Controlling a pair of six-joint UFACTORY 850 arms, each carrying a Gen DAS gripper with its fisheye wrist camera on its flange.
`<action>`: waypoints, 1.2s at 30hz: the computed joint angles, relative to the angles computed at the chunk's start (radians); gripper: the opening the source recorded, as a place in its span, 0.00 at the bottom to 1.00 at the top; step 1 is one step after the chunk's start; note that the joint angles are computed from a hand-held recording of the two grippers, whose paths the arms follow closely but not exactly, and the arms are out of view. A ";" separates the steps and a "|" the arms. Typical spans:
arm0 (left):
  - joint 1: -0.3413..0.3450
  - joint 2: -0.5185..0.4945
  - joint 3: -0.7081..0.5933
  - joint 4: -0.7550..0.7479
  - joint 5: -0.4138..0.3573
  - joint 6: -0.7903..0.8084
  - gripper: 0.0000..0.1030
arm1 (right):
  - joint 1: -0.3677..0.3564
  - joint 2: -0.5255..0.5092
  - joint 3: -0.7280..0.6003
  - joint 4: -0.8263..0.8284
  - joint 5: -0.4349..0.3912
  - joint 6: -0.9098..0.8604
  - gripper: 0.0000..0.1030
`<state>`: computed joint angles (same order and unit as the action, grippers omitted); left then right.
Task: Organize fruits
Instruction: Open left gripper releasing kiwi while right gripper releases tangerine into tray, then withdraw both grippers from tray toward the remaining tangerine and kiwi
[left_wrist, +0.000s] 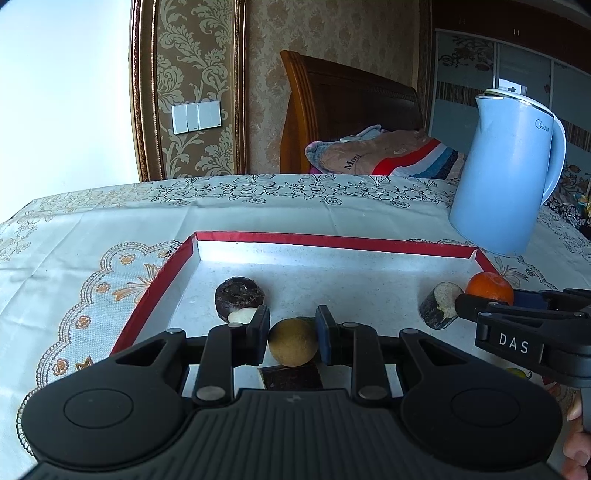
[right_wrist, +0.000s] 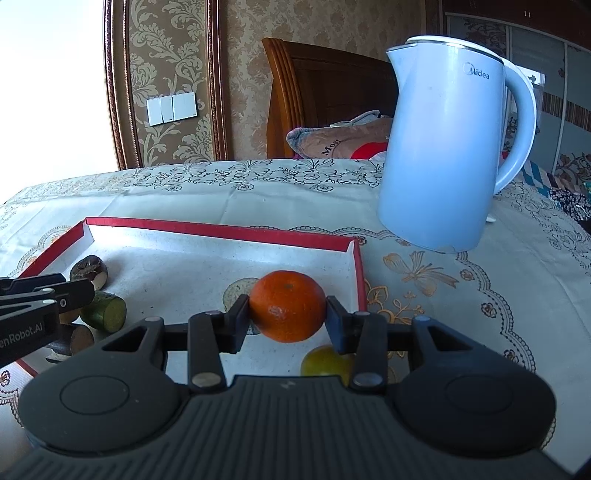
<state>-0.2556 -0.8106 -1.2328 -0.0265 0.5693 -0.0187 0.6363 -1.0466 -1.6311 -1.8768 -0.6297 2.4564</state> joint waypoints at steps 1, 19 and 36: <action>0.002 0.000 -0.001 0.013 -0.005 -0.014 0.25 | 0.001 -0.001 -0.001 0.003 -0.001 -0.006 0.40; 0.004 -0.005 -0.003 -0.004 -0.015 -0.001 0.25 | 0.016 0.001 0.009 -0.012 -0.054 0.000 0.74; 0.011 0.000 0.010 0.019 0.004 -0.024 0.26 | 0.025 0.005 0.021 -0.009 -0.083 -0.002 0.94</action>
